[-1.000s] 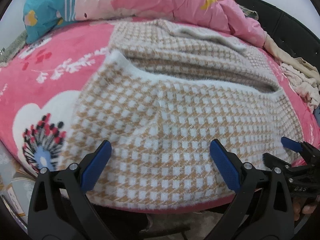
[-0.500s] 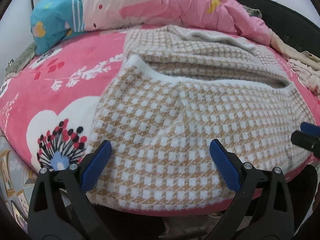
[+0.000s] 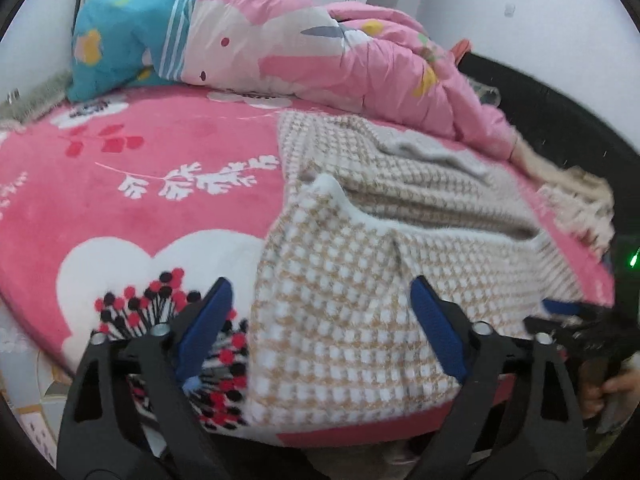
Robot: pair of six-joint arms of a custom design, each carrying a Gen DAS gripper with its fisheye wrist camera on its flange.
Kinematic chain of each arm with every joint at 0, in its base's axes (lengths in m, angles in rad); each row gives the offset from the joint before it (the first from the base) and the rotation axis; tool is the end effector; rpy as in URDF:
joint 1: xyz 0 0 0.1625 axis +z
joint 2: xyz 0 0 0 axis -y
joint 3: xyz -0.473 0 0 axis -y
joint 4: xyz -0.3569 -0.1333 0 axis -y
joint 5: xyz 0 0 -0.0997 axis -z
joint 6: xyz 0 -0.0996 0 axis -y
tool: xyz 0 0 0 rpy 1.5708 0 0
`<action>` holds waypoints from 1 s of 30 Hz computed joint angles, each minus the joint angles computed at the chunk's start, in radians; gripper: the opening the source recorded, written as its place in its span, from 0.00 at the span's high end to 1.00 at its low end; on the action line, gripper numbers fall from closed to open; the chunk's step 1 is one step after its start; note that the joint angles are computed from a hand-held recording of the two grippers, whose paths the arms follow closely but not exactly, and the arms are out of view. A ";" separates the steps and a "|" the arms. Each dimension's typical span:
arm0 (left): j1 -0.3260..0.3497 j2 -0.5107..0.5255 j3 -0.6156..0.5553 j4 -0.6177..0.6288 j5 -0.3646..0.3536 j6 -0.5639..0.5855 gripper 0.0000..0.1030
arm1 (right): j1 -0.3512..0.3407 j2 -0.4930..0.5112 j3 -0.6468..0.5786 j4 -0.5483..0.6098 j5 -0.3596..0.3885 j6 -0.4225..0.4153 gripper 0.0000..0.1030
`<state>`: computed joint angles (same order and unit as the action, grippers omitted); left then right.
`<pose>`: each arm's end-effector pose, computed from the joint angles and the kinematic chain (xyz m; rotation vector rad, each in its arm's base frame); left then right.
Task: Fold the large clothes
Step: 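Move the left tool onto the coat sleeve and close on it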
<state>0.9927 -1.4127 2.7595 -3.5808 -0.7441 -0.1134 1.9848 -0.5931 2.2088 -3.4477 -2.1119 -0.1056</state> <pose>0.0234 -0.3422 0.2898 0.1957 2.3685 -1.1106 0.2740 -0.4198 0.0136 0.5789 -2.5481 0.4502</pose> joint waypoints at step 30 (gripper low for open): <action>0.217 0.004 -0.219 0.236 -0.276 0.058 0.53 | -0.014 -0.028 0.036 -0.010 0.024 -0.027 0.06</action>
<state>1.2093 -1.4088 2.5404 -3.3451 -1.0204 -0.0554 1.9710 -0.6208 2.2446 -3.4575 -2.0884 -0.1325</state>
